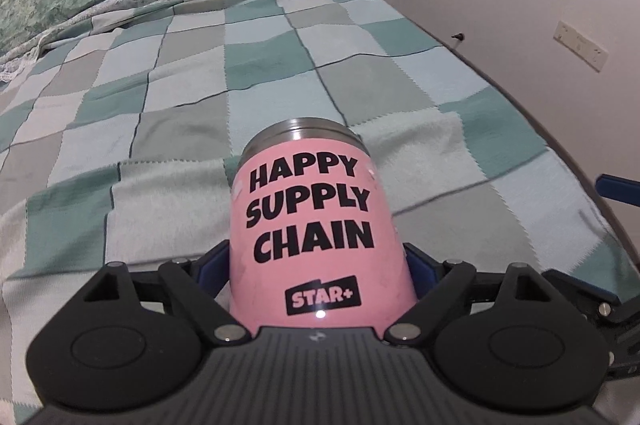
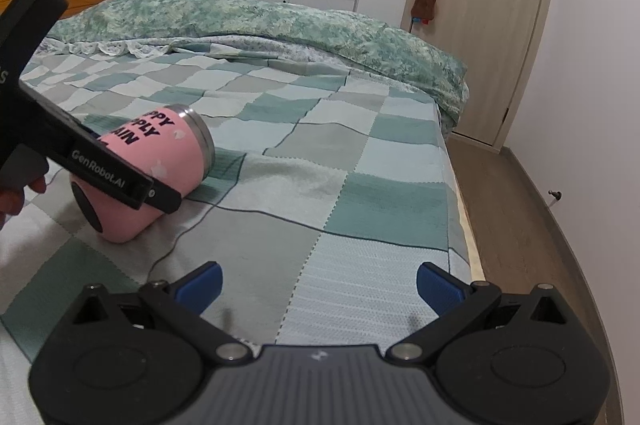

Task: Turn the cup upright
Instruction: 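Close the left tool's fingers around the pink tumbler's body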

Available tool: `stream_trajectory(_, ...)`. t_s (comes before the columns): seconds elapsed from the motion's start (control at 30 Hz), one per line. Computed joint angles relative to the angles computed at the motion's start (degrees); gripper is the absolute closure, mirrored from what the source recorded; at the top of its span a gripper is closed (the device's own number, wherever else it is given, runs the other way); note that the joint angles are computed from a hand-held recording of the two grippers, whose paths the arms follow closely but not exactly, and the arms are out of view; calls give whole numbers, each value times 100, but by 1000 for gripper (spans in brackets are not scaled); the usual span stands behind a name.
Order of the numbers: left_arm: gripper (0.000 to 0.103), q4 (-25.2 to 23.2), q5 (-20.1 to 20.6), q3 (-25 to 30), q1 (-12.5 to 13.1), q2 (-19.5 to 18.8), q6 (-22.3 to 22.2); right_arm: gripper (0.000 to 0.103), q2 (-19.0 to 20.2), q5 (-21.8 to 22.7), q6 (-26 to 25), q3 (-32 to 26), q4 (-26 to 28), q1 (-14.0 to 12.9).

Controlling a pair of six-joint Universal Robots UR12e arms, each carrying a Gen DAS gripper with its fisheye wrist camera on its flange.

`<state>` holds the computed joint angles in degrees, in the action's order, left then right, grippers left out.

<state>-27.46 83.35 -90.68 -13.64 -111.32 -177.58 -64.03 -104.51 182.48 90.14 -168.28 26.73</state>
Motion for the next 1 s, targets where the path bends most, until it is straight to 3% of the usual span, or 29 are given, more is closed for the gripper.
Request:
stream_trajectory(0.43, 15, 233, -187, -889, -36, 935, -272, 0, -613, -129, 71, 505, -80, 288)
stream_trajectory(0.77, 15, 189, 27, -1922, -58, 1976, -912, 0, -1200, -316, 238, 1098, -80, 737)
stream_trajectory(1.0, 15, 308, 98, -2539, -76, 2408, -1476, 0, -1434, -436, 387, 1421, -31, 1059)
